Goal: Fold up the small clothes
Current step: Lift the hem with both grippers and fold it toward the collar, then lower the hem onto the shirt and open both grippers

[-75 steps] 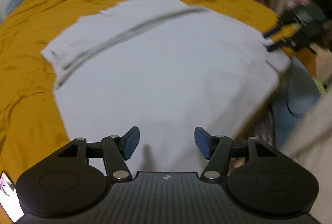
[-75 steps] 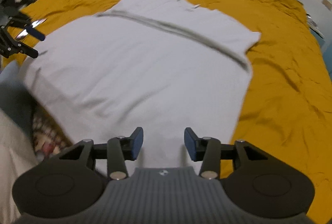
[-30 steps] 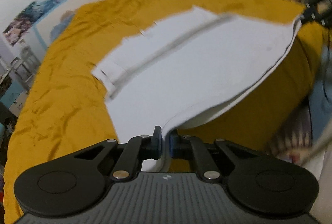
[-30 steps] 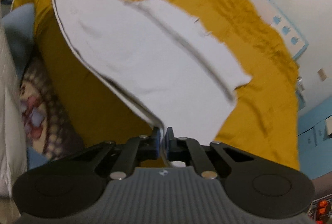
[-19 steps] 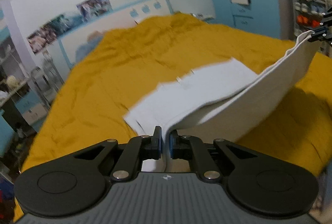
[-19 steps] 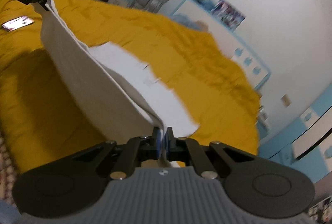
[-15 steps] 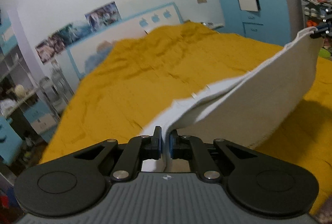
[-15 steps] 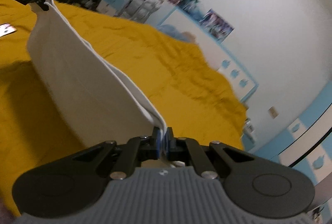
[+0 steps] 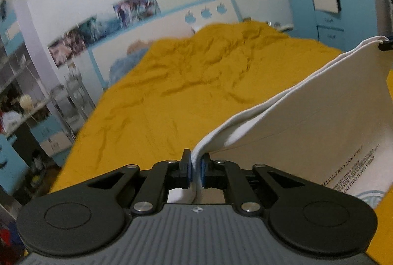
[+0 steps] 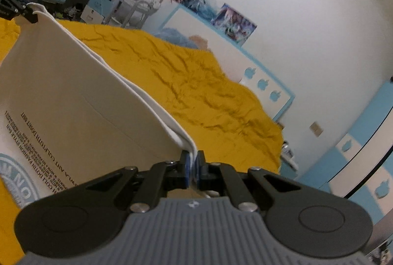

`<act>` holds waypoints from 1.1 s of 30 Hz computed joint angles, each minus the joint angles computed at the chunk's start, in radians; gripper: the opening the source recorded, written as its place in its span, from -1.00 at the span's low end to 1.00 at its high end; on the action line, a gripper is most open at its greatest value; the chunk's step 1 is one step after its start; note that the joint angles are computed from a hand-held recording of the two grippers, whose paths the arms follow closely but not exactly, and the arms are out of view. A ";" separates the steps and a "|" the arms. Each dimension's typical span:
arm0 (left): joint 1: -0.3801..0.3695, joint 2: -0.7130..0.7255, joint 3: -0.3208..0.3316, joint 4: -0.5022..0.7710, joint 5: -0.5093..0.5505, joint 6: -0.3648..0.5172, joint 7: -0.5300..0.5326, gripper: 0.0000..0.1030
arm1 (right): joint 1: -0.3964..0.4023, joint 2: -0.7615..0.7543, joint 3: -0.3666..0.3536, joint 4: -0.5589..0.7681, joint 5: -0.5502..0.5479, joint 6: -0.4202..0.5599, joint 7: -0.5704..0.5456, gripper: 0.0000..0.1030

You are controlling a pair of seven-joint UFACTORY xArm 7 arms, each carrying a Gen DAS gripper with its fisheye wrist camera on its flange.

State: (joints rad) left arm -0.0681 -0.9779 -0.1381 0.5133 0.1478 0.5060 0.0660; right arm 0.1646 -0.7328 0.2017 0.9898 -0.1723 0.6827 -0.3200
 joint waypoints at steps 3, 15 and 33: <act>0.015 0.109 0.010 -0.013 0.000 -0.058 -0.002 -0.85 | -0.025 0.106 0.010 -0.024 -0.007 -0.077 0.035 -1.00; 0.086 0.342 0.011 -0.054 0.007 -0.209 -0.073 -0.49 | -0.103 0.466 0.067 -0.056 -0.259 -0.253 0.351 -0.86; 0.035 0.041 0.174 -0.059 -0.146 0.090 -0.080 0.07 | 0.041 0.171 -0.063 -0.184 -0.060 -0.058 0.443 -0.11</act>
